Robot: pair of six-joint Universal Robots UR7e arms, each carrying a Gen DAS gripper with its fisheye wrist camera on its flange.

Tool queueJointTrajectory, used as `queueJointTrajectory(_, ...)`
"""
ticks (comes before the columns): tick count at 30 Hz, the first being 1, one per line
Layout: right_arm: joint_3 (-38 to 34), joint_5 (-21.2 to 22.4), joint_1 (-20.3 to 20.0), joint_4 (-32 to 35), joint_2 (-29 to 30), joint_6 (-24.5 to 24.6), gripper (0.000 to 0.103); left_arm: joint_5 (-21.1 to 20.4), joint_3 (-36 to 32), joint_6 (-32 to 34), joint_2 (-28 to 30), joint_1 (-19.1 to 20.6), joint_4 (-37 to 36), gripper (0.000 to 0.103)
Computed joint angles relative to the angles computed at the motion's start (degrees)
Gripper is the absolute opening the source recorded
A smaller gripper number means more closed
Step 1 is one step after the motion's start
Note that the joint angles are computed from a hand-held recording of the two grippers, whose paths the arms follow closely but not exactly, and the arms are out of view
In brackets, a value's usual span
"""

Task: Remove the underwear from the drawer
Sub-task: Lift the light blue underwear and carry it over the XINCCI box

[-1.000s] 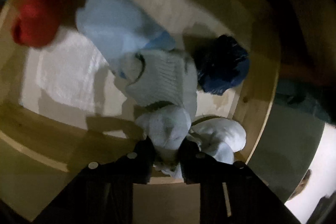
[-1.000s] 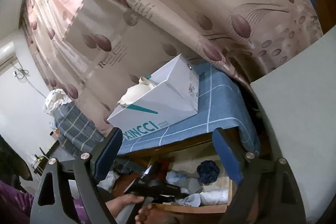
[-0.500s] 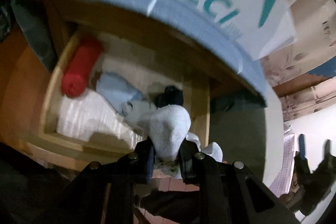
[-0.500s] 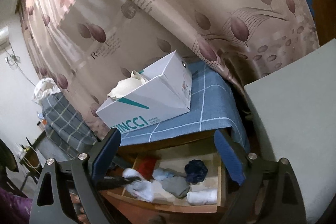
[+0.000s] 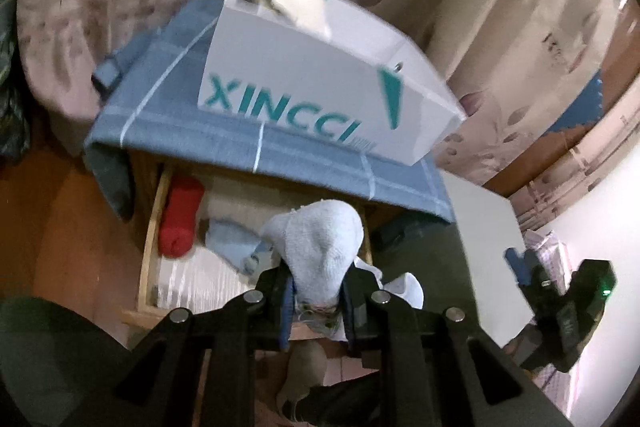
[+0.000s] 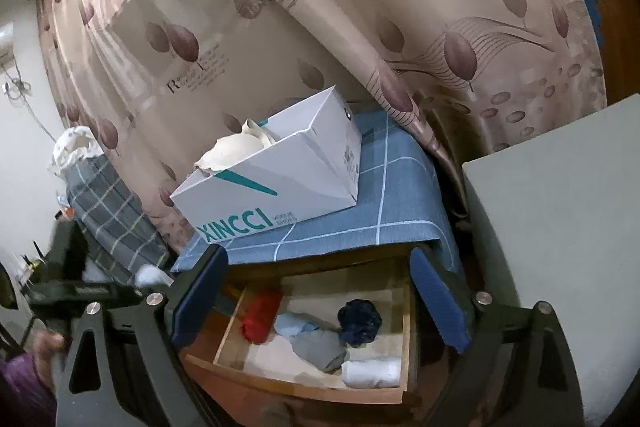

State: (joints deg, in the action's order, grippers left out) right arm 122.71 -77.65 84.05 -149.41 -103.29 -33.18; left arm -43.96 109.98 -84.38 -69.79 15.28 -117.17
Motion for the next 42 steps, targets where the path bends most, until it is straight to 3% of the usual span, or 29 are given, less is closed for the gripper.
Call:
queueJointTrajectory(11, -0.07, -1.16, 0.65, 0.30, 0.14, -0.41, 0.093, 6.08, -8.26, 4.36, 0.68, -1.69, 6.96, 0.019)
queueJointTrajectory(18, 0.55, -6.22, 3.89, -0.19, 1.18, -3.35, 0.093, 11.67, -14.55, 9.91, 2.18, -0.57, 8.28, 0.019)
queueJointTrajectory(28, 0.87, -7.91, 4.78, -0.43, 1.50, -4.16, 0.094, 16.10, -24.05, 18.00, 6.35, 4.46, 9.33, 0.019)
queueJointTrajectory(36, 0.88, -9.01, 5.15, 0.00, 1.64, -5.41, 0.094, 18.21, -29.31, 16.90, 9.71, 8.67, 19.07, 0.019)
queueJointTrajectory(42, 0.76, -9.32, 5.27, 0.17, 1.81, -4.97, 0.094, 17.07, -29.40, 16.61, 10.31, 11.98, 22.25, 0.019)
